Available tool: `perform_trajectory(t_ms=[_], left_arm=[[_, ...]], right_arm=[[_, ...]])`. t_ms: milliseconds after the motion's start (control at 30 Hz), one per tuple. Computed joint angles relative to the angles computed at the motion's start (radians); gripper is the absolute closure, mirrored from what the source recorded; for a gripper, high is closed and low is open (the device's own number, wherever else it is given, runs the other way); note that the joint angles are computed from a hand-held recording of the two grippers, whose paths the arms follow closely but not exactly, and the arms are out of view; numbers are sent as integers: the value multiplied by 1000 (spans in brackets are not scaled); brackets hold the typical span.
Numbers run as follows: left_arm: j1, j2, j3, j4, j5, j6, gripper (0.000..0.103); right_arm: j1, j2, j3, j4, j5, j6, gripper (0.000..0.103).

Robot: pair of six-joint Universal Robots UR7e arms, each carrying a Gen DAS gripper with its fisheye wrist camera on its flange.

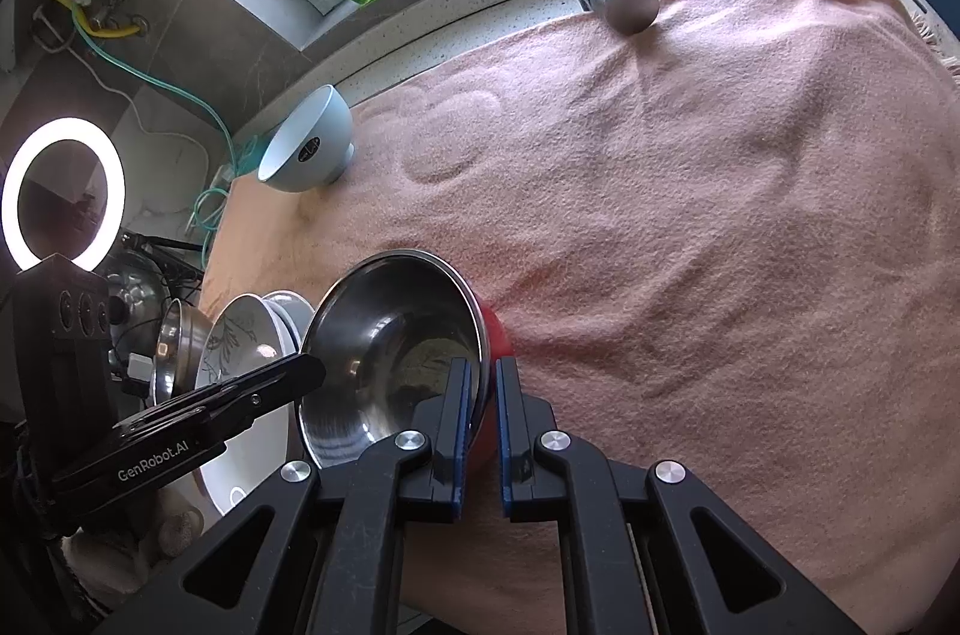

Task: Organize plates and bowls
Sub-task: 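Lift the red-backed steel bowl with both grippers toward the large steel bowl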

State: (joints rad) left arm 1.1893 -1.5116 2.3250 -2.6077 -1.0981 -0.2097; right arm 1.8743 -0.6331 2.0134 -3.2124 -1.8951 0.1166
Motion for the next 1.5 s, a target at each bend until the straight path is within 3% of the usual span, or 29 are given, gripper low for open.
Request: perform_trajectory(t_ms=[667, 1500], left_arm=[[-19, -113, 2, 1, -2, 24, 94], [75, -315, -14, 58, 20, 63, 94]], right_arm=[[76, 0, -52, 15, -6, 7, 96], [211, 139, -253, 128, 16, -8, 96]])
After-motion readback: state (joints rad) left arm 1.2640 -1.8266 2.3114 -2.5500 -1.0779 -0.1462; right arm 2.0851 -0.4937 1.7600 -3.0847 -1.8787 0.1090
